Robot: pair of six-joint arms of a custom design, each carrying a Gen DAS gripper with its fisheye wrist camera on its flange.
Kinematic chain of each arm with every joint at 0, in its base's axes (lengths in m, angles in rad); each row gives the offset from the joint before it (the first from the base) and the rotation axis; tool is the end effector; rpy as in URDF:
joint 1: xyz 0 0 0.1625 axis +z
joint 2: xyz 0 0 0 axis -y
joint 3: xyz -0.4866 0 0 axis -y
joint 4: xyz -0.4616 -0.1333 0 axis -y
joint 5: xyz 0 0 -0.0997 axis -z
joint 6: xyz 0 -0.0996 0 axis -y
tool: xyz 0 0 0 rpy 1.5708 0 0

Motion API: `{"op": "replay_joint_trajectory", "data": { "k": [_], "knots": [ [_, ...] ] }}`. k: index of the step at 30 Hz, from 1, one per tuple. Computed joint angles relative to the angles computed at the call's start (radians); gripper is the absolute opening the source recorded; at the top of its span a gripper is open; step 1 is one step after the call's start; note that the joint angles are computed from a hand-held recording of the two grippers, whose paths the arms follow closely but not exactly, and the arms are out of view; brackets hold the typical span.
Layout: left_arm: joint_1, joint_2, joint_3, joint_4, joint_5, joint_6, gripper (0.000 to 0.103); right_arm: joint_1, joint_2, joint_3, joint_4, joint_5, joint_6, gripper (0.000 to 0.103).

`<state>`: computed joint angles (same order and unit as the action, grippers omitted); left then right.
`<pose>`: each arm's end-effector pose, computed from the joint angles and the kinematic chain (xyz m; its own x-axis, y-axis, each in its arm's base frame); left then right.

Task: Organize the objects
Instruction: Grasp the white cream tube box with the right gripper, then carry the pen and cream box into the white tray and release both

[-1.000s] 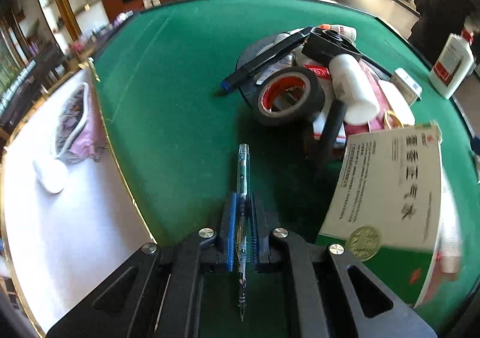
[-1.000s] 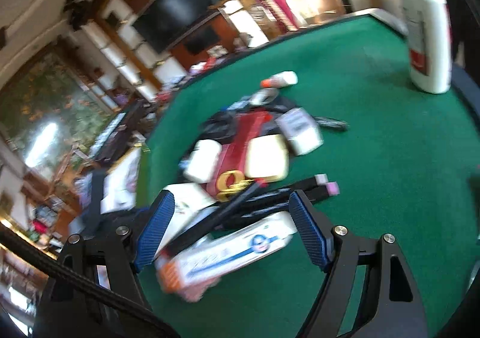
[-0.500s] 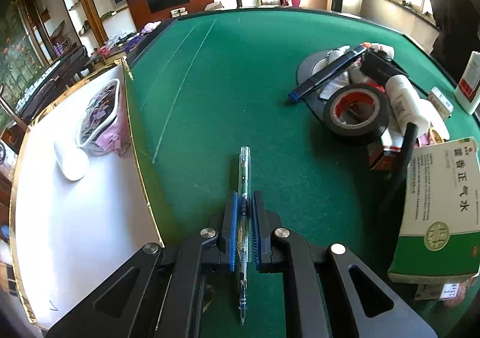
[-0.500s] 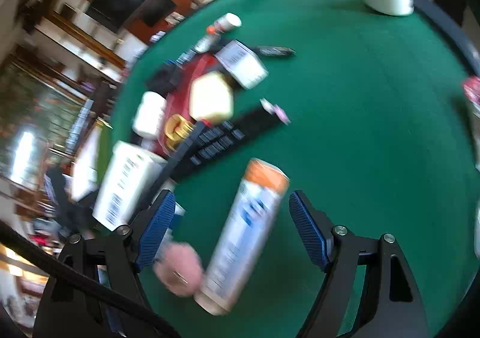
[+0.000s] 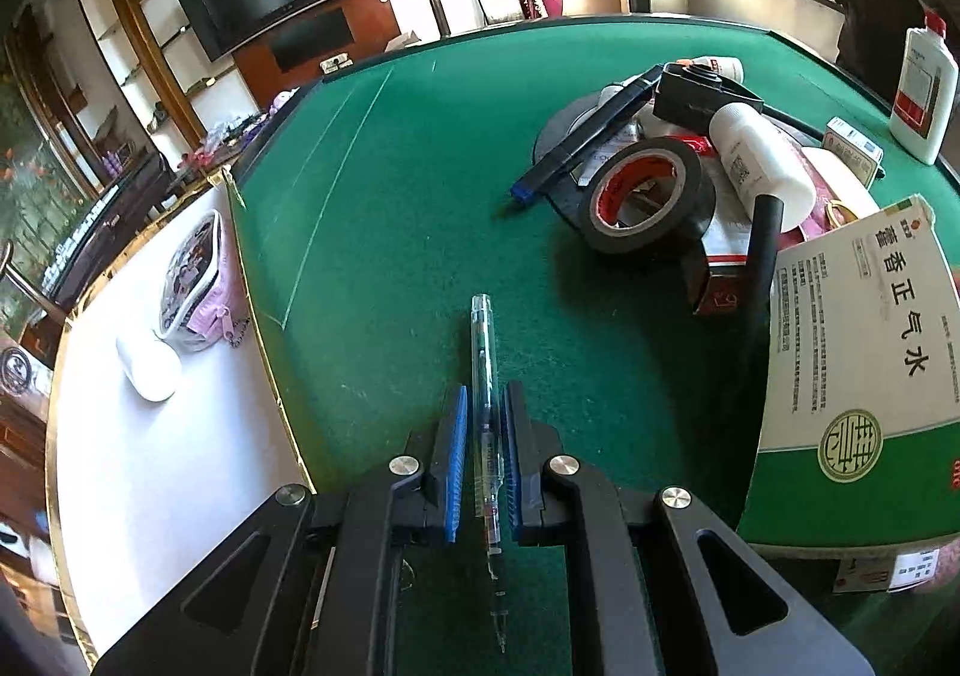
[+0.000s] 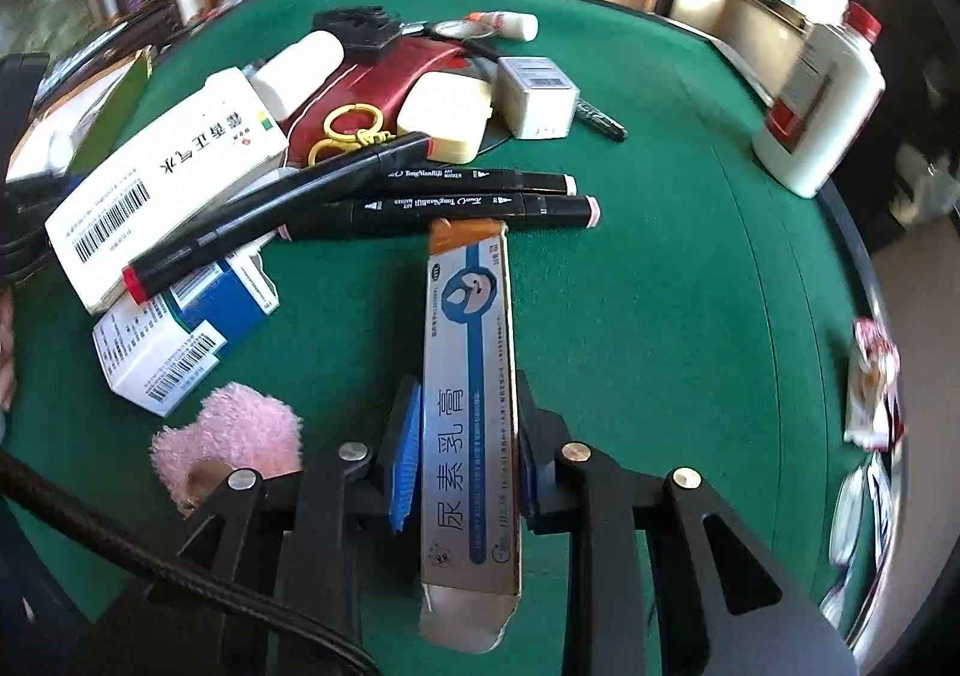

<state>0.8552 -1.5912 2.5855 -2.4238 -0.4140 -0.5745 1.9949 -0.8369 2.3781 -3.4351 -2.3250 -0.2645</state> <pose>-0.0502 -0.3999 0.2083 -0.5368 -0.1028 -0.8374 0.4262 0.8235 -0.3743 0.2475 -0.3899 0.0253 -0.6255 -0.3242 0.7097 -0.5737 0.8076 -0.1367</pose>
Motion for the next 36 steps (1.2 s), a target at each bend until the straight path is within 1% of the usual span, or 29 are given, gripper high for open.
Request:
{"op": "replay_joint_trajectory", "data": {
  "k": [1, 2, 3, 4, 7, 8, 10, 12, 14, 15, 16, 18, 21, 23, 25, 31, 36],
  "knots": [
    [0.002, 0.004, -0.003, -0.029, -0.012, 0.035, 0.008, -0.005, -0.005, 0.002, -0.02, 0.003, -0.014, 0.015],
    [0.007, 0.014, -0.005, -0.081, -0.037, 0.074, 0.006, -0.014, -0.019, 0.005, -0.029, 0.017, -0.028, 0.013],
    [0.011, 0.004, -0.003, -0.116, -0.076, 0.102, 0.006, -0.025, -0.036, 0.006, -0.031, 0.033, -0.028, 0.013],
    [0.016, -0.004, -0.005, -0.128, -0.101, 0.117, 0.006, -0.034, -0.046, 0.008, -0.048, 0.054, -0.027, 0.013],
    [0.025, -0.015, -0.01, -0.121, -0.096, 0.112, 0.006, -0.063, -0.071, 0.015, -0.105, 0.161, -0.002, 0.013],
    [0.029, -0.019, -0.009, -0.13, -0.104, 0.13, 0.006, -0.075, -0.065, 0.012, -0.12, 0.193, 0.003, 0.013],
    [0.032, -0.022, -0.008, -0.137, -0.107, 0.13, 0.006, -0.096, -0.043, 0.01, -0.149, 0.256, 0.009, 0.013],
    [0.029, -0.013, -0.01, -0.134, -0.096, 0.131, 0.006, -0.13, -0.063, 0.018, -0.118, 0.33, 0.024, 0.013],
    [0.03, -0.005, -0.012, -0.14, -0.088, 0.12, 0.007, -0.144, -0.076, 0.029, -0.121, 0.382, 0.034, 0.013],
    [0.03, -0.003, -0.012, -0.138, -0.082, 0.124, 0.007, -0.149, -0.083, 0.035, -0.125, 0.394, 0.035, 0.013],
    [0.028, 0.005, -0.011, -0.142, -0.071, 0.126, 0.007, -0.137, -0.085, 0.033, -0.117, 0.391, 0.049, 0.013],
    [0.016, 0.015, -0.005, -0.126, -0.046, 0.112, 0.006, -0.143, -0.101, 0.042, -0.093, 0.422, 0.056, 0.013],
    [0.016, -0.007, 0.008, -0.193, -0.105, 0.158, 0.006, -0.135, -0.093, 0.033, -0.083, 0.444, 0.06, 0.013],
    [0.003, -0.019, 0.017, -0.21, -0.094, 0.162, 0.006, -0.13, -0.09, 0.031, -0.091, 0.448, 0.057, 0.013],
    [0.006, -0.034, 0.018, -0.217, -0.12, 0.168, 0.006, -0.128, -0.093, 0.035, -0.094, 0.456, 0.054, 0.014],
    [0.005, -0.069, 0.022, -0.233, -0.163, 0.185, 0.006, -0.137, -0.085, 0.019, -0.072, 0.475, 0.065, 0.014],
    [-0.002, -0.097, 0.029, -0.274, -0.19, 0.213, 0.006, -0.139, -0.078, 0.012, -0.071, 0.468, 0.073, 0.014]
  ]
}}
